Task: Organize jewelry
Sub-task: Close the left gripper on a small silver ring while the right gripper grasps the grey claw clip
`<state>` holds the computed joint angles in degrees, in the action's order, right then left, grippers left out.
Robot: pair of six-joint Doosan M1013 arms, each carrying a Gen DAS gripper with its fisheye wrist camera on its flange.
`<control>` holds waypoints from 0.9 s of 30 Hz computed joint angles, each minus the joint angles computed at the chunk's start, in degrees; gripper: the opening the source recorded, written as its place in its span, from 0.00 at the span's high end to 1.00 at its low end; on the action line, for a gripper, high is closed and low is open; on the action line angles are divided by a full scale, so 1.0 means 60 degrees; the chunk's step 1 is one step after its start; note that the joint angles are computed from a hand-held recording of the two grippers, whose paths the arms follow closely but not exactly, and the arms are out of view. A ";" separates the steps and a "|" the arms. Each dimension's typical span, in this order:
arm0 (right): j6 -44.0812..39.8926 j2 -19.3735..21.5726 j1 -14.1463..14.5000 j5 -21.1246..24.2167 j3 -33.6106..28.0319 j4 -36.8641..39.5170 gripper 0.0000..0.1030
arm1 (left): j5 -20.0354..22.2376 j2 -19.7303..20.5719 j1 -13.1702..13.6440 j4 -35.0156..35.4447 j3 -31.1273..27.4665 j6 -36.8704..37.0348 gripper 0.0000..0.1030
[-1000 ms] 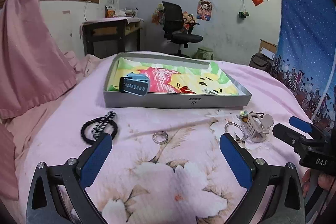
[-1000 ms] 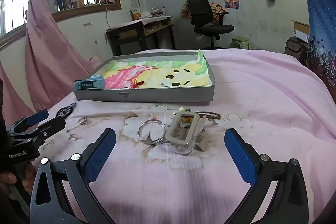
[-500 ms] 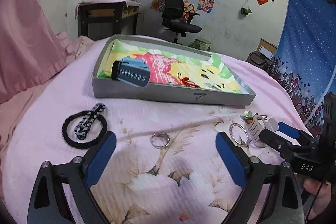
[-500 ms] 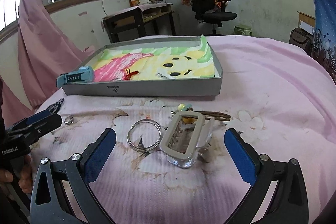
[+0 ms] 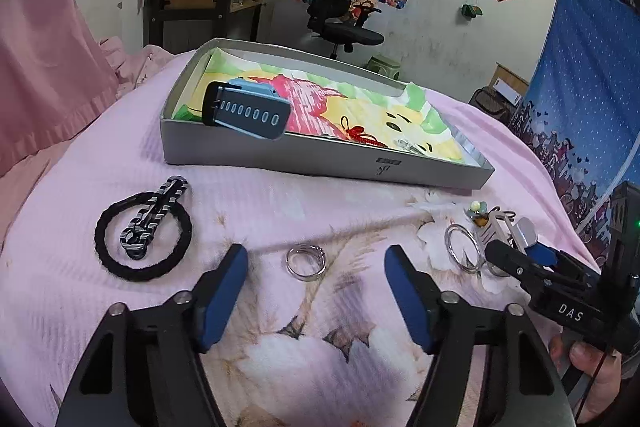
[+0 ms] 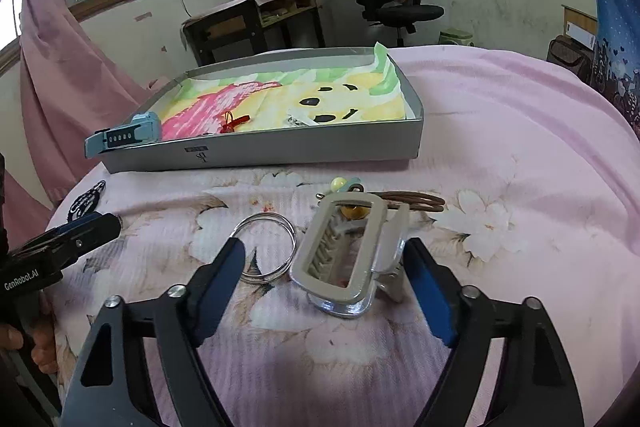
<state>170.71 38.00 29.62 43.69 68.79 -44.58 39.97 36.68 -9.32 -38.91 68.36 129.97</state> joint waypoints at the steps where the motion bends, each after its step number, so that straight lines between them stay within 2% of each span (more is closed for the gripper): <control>1: 0.0009 0.0005 -0.0005 -0.0012 -0.0006 0.0015 0.29 | -0.0015 -0.0001 -0.0014 0.0061 0.0001 -0.0030 0.39; 6: 0.0191 0.0001 -0.0049 -0.0038 0.0040 0.0123 0.37 | -0.0067 -0.0016 -0.0029 0.0171 0.0028 -0.0092 0.53; 12: 0.0269 0.0026 -0.0093 -0.0088 0.0051 0.0243 0.38 | -0.0018 -0.0040 -0.0058 0.0144 0.0102 0.0221 0.70; 14: 0.0219 0.0045 -0.0106 -0.0048 0.0031 0.0327 0.40 | 0.0058 -0.0030 -0.0066 0.0191 0.0092 0.0279 0.71; 18: 0.0221 0.0078 -0.0147 0.0017 0.0006 0.0535 0.49 | 0.0307 0.0052 -0.0041 0.0226 -0.0037 0.0152 0.80; 27: 0.0277 0.0130 -0.0081 0.0246 -0.0104 0.0365 0.53 | 0.0470 0.0081 -0.0005 -0.0061 -0.0055 0.0391 0.81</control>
